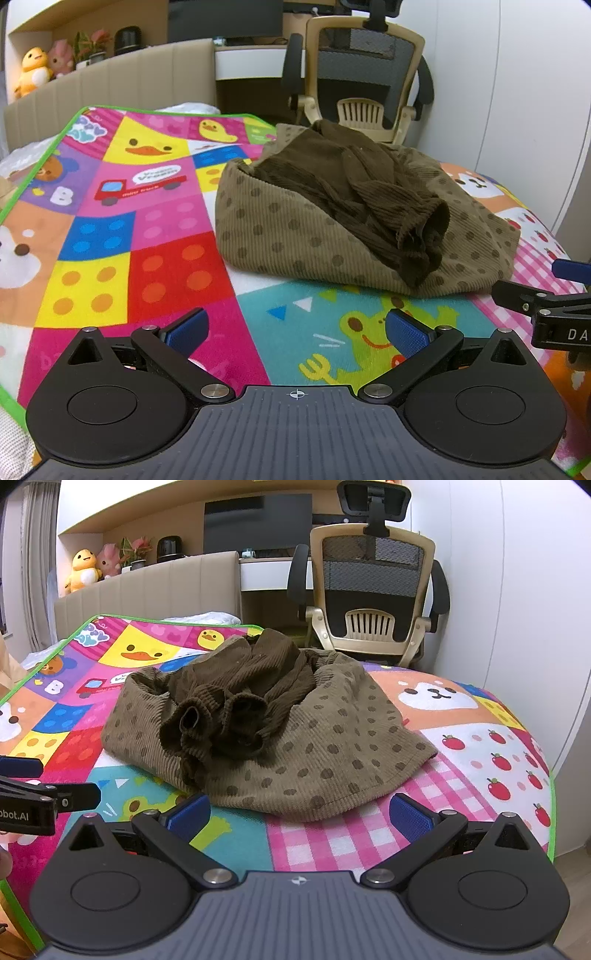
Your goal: Fold clothes
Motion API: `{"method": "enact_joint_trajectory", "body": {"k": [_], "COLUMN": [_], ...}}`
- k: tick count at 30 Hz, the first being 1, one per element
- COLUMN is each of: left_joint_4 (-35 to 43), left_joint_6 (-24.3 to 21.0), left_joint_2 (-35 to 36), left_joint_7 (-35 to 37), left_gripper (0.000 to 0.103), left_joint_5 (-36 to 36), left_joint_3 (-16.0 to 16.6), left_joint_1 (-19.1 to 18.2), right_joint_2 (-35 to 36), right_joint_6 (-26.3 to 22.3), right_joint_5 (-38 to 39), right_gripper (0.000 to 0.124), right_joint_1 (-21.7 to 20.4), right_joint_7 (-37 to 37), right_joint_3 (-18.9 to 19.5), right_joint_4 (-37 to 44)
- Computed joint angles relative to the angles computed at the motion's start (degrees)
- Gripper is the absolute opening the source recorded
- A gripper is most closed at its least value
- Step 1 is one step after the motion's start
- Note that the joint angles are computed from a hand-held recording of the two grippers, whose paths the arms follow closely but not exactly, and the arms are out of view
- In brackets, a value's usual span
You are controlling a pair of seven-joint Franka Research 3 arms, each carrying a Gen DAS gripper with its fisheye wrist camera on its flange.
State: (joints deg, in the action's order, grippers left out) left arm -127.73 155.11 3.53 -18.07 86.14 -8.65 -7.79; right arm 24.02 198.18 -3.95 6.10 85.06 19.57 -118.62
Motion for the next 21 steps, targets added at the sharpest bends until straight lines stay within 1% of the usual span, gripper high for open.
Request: {"method": "enact_joint_trajectory", "body": {"k": [21], "left_joint_4": [0.0], "left_joint_6": [0.8], "left_joint_2": [0.2], "left_joint_7": [0.9], "left_gripper": [0.103], "left_joint_5": [-0.9], "left_joint_3": [0.2], "left_joint_1": [0.1], "right_joint_2": [0.1], "right_joint_6": [-0.2], "right_joint_5": [-0.2], "right_gripper": [0.103], "right_joint_1": [0.0], "right_joint_7": [0.0], "right_joint_3": [0.1], "right_joint_4": [0.1]}}
